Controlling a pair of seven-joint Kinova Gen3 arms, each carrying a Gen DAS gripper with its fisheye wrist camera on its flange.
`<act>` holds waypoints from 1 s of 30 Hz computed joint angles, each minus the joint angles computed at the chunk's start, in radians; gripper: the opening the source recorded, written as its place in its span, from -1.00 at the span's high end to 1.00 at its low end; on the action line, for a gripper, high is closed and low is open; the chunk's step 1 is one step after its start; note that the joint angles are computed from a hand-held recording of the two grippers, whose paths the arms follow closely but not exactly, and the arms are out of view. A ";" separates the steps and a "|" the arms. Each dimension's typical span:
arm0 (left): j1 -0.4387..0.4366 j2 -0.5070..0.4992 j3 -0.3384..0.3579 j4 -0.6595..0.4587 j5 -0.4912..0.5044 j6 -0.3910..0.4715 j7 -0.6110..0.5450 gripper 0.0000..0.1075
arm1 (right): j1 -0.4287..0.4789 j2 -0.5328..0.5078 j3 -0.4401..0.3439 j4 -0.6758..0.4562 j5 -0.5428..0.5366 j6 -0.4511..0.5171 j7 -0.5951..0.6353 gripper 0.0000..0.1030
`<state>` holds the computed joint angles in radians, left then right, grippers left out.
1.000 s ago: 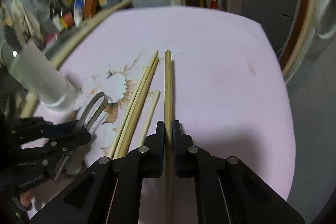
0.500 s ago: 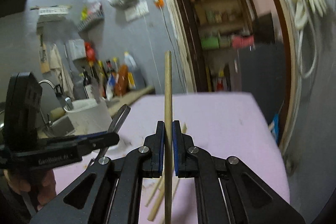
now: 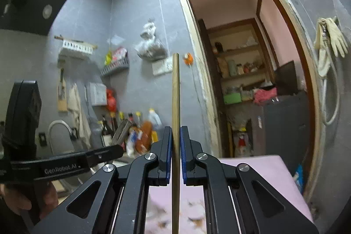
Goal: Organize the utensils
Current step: 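Carry the chopstick and peeler to the white holder and drop both in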
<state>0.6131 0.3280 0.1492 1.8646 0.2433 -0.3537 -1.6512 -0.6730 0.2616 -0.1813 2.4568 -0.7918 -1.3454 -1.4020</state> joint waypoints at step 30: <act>-0.184 0.130 -0.055 -0.008 0.011 -0.329 0.233 0.72 | 0.011 0.329 0.044 -0.477 0.098 -0.047 0.080 0.91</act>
<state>0.4295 0.4579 0.0940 1.8567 0.2545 -0.6825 -1.4184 -0.6619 0.5902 -0.1372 1.9802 -0.6941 -1.3925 -1.3222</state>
